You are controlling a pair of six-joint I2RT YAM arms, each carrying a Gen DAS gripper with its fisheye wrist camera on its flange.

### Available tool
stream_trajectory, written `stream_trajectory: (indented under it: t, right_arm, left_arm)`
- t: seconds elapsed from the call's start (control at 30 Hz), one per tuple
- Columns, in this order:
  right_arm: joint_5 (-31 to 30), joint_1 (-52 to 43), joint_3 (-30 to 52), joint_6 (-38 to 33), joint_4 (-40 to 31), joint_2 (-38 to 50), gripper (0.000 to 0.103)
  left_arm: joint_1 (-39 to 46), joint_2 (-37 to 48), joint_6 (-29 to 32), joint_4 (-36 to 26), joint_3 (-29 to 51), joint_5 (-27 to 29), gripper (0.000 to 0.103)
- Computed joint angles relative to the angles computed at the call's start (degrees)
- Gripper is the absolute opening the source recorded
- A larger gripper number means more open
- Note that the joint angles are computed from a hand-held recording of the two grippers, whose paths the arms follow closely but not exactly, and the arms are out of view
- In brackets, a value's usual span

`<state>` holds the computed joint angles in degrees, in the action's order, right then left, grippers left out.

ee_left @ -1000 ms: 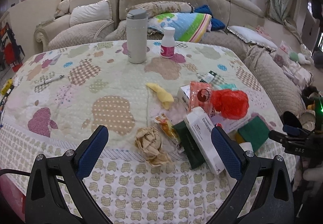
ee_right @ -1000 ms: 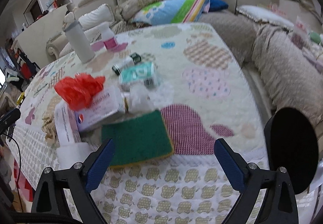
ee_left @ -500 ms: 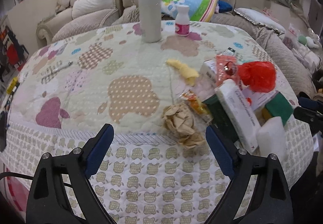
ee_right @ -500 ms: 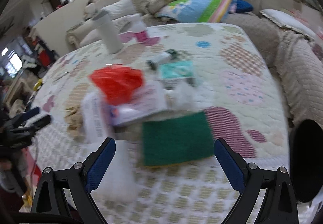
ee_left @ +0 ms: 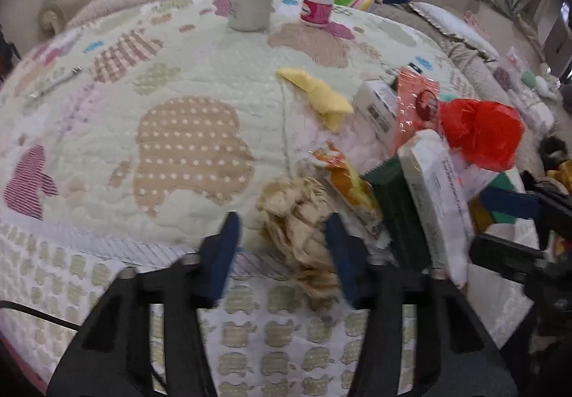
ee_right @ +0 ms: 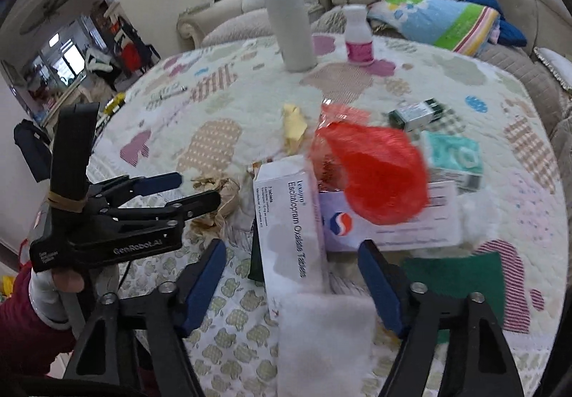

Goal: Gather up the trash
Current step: 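Grasp crumpled beige paper with left tool while right tool grasps white medicine box, then carry both items to the black bin and open both tools over it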

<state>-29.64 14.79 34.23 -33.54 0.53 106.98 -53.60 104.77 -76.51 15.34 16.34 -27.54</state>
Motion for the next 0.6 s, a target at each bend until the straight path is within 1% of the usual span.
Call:
stream_trajectory:
  t: [0.03, 0.07, 0.13, 0.17, 0.2, 0.23, 0.3, 0.37, 0.47, 0.53, 0.6]
  right_arm:
    - [0.57, 0.62, 0.46, 0.15, -0.07, 0.60, 0.064]
    - [1.79, 1.83, 0.75, 0.73, 0.84, 1.52, 0.064]
    - [4.07, 3.87, 1.12, 1.66, 2.48, 3.04, 0.064]
    - [4.51, 4.45, 1.45, 1.65, 2.89, 3.95, 0.060]
    - [4.63, 5.13, 2.06, 1.45, 3.01, 5.16, 0.048]
    - [4.54, 5.12, 2.67, 0.88, 2.95, 6.19, 0.045]
    - [4.05, 4.95, 2.35, 0.68, 3.54, 6.03, 0.045]
    - [1.59, 3.70, 1.75, 0.38, 3.06, 4.24, 0.044]
    - [-4.03, 0.37, 1.83, -0.70, -1.35, -0.48, 0.044]
    - [-7.35, -2.23, 2.06, -1.80, -4.85, -4.25, 0.044]
    - [-10.41, -5.47, 2.62, -3.35, -8.71, -7.87, 0.044]
  left_arm:
    - [-0.23, -0.46, -0.03, 0.15, -0.23, -0.08, 0.027]
    - [-0.66, -1.07, 0.08, -0.72, -0.07, -0.42, 0.023]
    - [-1.83, -2.86, -0.41, -4.50, 0.71, -1.42, 0.018]
    - [-2.42, -4.02, -1.12, -6.47, 0.90, -1.82, 0.017]
    - [-2.95, -5.54, -1.69, -7.64, 0.62, -2.08, 0.016]
    - [-3.26, -6.72, -2.03, -8.37, 0.34, -2.27, 0.016]
    - [-4.45, -9.86, -3.50, -12.06, 0.41, -3.36, 0.015]
    - [-6.22, -13.66, -5.30, -17.50, 1.15, -5.18, 0.015]
    - [-7.98, -18.90, -6.70, -24.38, 2.94, -7.36, 0.015]
    - [-9.05, -21.63, -6.62, -28.11, 4.76, -8.97, 0.015]
    - [-9.95, -23.09, -5.29, -30.91, 7.62, -10.38, 0.015]
